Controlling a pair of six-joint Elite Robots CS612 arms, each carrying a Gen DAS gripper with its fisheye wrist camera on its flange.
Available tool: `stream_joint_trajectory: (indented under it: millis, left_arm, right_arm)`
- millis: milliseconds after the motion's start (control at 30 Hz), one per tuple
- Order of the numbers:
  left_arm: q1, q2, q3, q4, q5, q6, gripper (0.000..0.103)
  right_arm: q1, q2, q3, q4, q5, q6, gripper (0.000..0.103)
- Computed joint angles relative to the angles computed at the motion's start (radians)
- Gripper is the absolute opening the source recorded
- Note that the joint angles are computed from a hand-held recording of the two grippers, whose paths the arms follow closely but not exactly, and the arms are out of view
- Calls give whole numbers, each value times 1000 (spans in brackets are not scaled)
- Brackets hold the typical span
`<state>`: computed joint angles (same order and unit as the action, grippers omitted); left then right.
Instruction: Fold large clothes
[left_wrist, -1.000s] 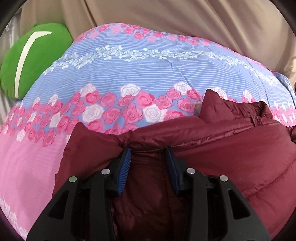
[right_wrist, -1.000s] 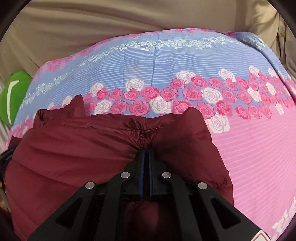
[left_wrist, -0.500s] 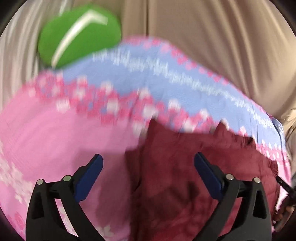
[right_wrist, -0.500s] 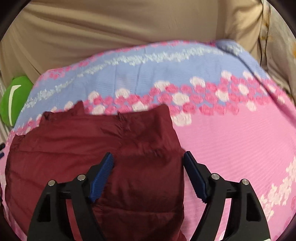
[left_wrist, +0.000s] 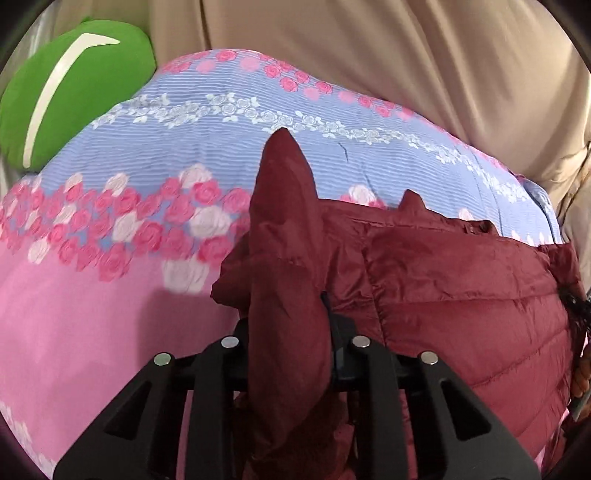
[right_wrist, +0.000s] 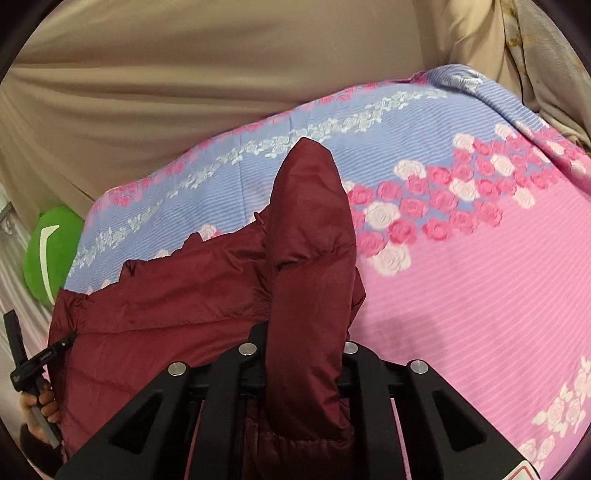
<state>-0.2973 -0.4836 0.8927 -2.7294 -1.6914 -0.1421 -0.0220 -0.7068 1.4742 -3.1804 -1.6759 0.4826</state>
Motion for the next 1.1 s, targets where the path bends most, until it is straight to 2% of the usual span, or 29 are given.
stream_joint_trajectory:
  millis: [33,67,100,167,200,267,367,400,433,467,533,567,633,700,733,767,833,933,1033,1100]
  left_arm:
    - [-1,14,-23,15,11,5,26]
    - [-9,34,-54,36,48,18,36]
    - [-14,47,-73,49,80,19,41]
    - [-23,46,-73,51,139,22,43]
    - [-26,37,-59,41,168,31,43]
    - [-41,-7,17,-19,272,52,43]
    - [-60,-83,146,-130,357,76,44]
    - [-66,-104,178,-154,363,83,44]
    - [-70,-122,204,-174,352,91,44]
    - [-75,-144,236,-198,312,100,44]
    - [-79,-165,265,-208,214,109,44]
    - [-82,-172,274,-193,148,113,44]
    - [-91,-172,275,-151,72,131,44]
    - [-111,-163,275,-119,79,164,44]
    - [-118,-159,275,-101,92,168,44]
    - [-123,-152,274,-88,106,164,44]
    - [-125,-150,279,-89,119,162,46]
    - [-119,-156,289,-84,113,148,46]
    - [-110,-153,289,-80,102,137,46]
    - [-111,-153,294,-85,103,135,46]
  right_arm:
    - [-1,4,-10,29,-16,-7,15]
    - [-3,21,-39,99,-29,-28,20]
    - [-7,34,-60,147,-22,-42,31]
    - [-15,38,-65,151,-3,-12,32]
    - [-12,29,-59,154,-21,-4,32]
    - [1,10,-37,132,-98,8,32]
    - [29,-19,2,64,-204,6,36]
    - [40,-25,13,31,-228,-9,36]
    - [57,-26,13,5,-250,-34,36]
    - [66,-26,7,-5,-255,-51,36]
    - [87,-20,-11,-33,-216,-97,35]
    - [96,-17,-19,-41,-147,-116,34]
    - [109,-6,-44,-20,16,-169,31]
    - [124,9,-70,20,103,-229,30]
    - [133,20,-87,53,139,-270,26]
    - [141,29,-100,85,145,-299,24]
    - [146,32,-97,126,117,-312,22]
    - [120,10,-43,110,75,-235,20]
    - [83,-30,46,73,-29,-113,15]
    - [66,-54,102,82,-126,-24,10]
